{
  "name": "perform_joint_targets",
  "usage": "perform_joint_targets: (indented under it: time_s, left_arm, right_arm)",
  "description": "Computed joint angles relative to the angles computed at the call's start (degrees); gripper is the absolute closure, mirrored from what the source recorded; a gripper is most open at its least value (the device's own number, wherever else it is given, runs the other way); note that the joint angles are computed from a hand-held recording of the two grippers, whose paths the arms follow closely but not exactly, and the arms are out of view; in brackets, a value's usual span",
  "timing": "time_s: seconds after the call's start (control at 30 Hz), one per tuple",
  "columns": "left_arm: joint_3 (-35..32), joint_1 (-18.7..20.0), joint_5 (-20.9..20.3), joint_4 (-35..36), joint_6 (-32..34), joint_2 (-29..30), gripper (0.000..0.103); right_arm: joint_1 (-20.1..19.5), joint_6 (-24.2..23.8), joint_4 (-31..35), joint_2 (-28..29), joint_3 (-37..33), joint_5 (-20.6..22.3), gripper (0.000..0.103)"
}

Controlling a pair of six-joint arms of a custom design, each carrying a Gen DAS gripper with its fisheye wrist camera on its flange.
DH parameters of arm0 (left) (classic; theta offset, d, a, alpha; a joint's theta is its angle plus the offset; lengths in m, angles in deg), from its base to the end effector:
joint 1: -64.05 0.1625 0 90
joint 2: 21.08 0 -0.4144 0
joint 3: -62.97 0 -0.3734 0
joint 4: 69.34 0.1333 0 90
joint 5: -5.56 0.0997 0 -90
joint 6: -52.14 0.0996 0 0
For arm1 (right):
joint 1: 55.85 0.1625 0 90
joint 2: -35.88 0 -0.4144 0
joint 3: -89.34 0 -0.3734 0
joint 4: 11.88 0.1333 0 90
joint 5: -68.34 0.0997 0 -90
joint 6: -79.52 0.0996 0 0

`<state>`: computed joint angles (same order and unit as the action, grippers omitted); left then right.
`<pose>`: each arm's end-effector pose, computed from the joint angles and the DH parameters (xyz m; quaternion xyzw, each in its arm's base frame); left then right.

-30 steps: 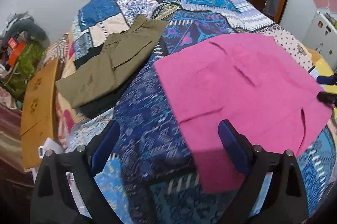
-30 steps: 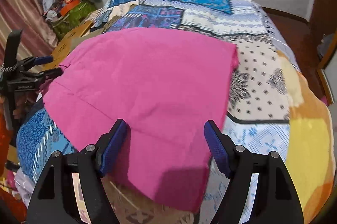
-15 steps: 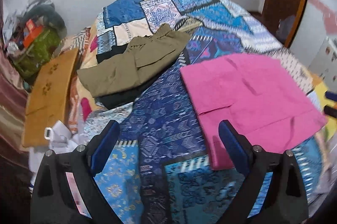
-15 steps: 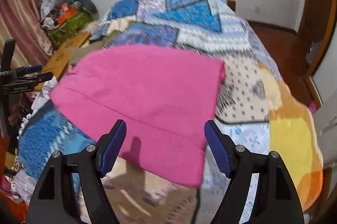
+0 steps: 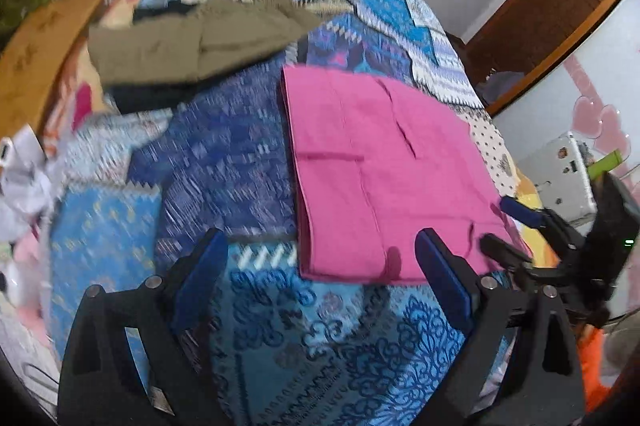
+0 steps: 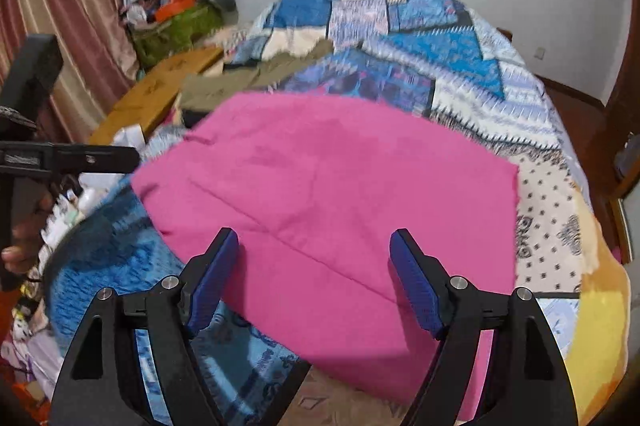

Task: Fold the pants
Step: 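Close the left gripper on the pink pants' waistband edge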

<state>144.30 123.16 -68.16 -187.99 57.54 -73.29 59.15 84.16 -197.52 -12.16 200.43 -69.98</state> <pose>-0.2103 -0.6655 0.2119 0.3088 0.9405 -0.0273 0.1390 0.2926 -0.4881 0.1357 0.0418 -0.8823 0.3480 0.3143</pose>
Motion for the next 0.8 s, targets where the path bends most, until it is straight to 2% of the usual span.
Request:
perform_joint_targets:
  time_s: [0.07, 0.27, 0.4, 0.6, 0.63, 0.73, 0.8]
  left_arm:
    - [-0.2, 0.5, -1.9, 2.2, -0.3, 0.0, 0.008]
    - [-0.8, 1.3, -7.3, 7.0, 0.3, 0.4, 0.009]
    - [-0.1, 1.3, -7.9, 6.4, 1.4, 0.5, 0.009]
    - [-5.9, 3.1, -13.7, 10.2, -0.8, 4.1, 0.011]
    - [-7.0, 3.1, -14.1, 11.0, -1.2, 4.8, 0.013]
    - [-9.1, 2.8, -13.6, 12.3, -1.8, 6.1, 0.034]
    - [-10.5, 2.7, -13.3, 13.1, -2.7, 6.9, 0.056]
  right_arm:
    - [-0.5, 1.1, 1.9, 0.0, 0.2, 0.5, 0.028]
    - [-0.7, 1.4, 1.0, -0.7, 1.7, 2.3, 0.027]
    - [-0.9, 0.4, -1.0, -0.4, 2.2, 3.0, 0.026]
    - [-1.2, -0.2, -2.9, -0.2, 2.5, 4.0, 0.025]
    - [-1.3, -0.3, -3.2, -0.2, 2.6, 4.1, 0.025]
    - [-1.3, -0.4, -3.9, -0.1, 2.8, 4.4, 0.025]
    - [-1.4, -0.5, -4.3, -0.1, 2.8, 4.5, 0.025]
